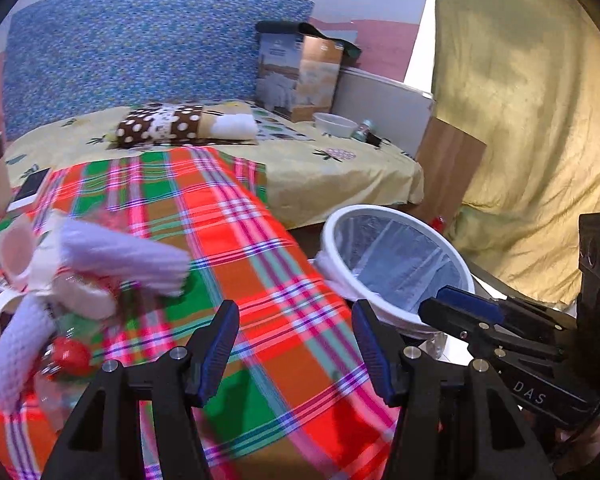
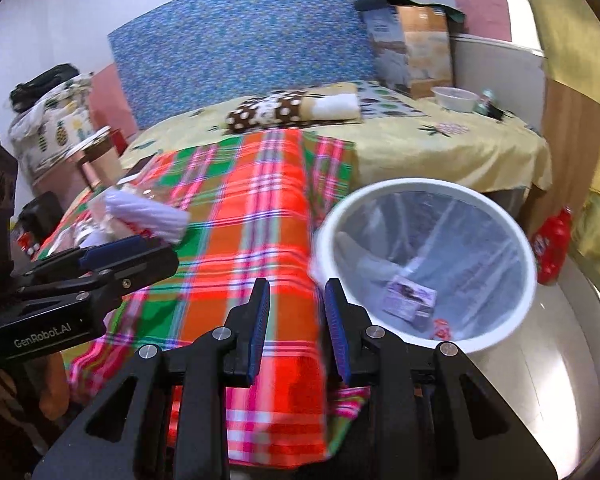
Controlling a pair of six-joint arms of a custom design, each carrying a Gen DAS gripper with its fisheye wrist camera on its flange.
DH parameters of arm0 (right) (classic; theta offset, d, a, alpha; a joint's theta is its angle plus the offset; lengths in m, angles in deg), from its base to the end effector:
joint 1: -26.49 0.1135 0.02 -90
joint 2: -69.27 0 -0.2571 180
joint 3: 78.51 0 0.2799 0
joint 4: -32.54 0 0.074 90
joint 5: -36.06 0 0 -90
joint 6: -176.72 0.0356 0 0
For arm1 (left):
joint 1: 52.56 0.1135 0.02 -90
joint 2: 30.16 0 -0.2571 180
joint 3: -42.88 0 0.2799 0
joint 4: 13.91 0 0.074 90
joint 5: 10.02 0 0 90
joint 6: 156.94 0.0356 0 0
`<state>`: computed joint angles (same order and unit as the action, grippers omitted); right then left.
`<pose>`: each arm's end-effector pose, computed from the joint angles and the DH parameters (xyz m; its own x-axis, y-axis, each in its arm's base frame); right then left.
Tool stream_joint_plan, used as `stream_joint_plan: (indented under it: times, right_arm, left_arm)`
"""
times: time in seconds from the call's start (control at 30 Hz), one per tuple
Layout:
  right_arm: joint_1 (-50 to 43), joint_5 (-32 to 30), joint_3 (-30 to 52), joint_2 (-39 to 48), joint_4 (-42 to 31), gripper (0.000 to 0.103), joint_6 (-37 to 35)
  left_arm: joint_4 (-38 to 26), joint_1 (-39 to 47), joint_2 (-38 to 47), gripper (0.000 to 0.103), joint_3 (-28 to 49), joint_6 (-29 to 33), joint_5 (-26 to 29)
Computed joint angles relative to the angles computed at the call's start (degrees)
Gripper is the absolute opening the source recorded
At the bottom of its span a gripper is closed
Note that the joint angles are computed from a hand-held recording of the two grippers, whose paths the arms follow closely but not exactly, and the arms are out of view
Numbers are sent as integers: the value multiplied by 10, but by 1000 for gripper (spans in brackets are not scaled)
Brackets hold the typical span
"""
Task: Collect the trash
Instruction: 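Move both open tools back over the trash on the bed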
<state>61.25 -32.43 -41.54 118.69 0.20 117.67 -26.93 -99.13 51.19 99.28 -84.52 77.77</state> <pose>0.1735 0.1045 0.1730 -0.6592 0.1249 -0.7415 0.0261 0.9893 0.1435 0.2220 -0.2325 0.1822 -0.6161 0.2118 -0.7587 0.5441 0.8109 -0.2155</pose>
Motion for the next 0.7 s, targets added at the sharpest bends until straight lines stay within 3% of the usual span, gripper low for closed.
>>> stream_joint_plan:
  times: [0.47,0.53,0.6,0.7]
  right_arm:
    - [50,-50,39,114,88,31,-15]
    - [56,-53,51,135,99,37,-21]
    - [57,-58,57,146,106,49,-23]
    - [62,-57,69,166,111,49,-27]
  left_arm:
    - [-46,81,-146,58,-105,-7,-27]
    - [-51,102,-165,58,-116,-2,-24]
    - [-61,125,-184,58,-124,4,-25]
    - [-65,155,-202,58,-134,14,-22]
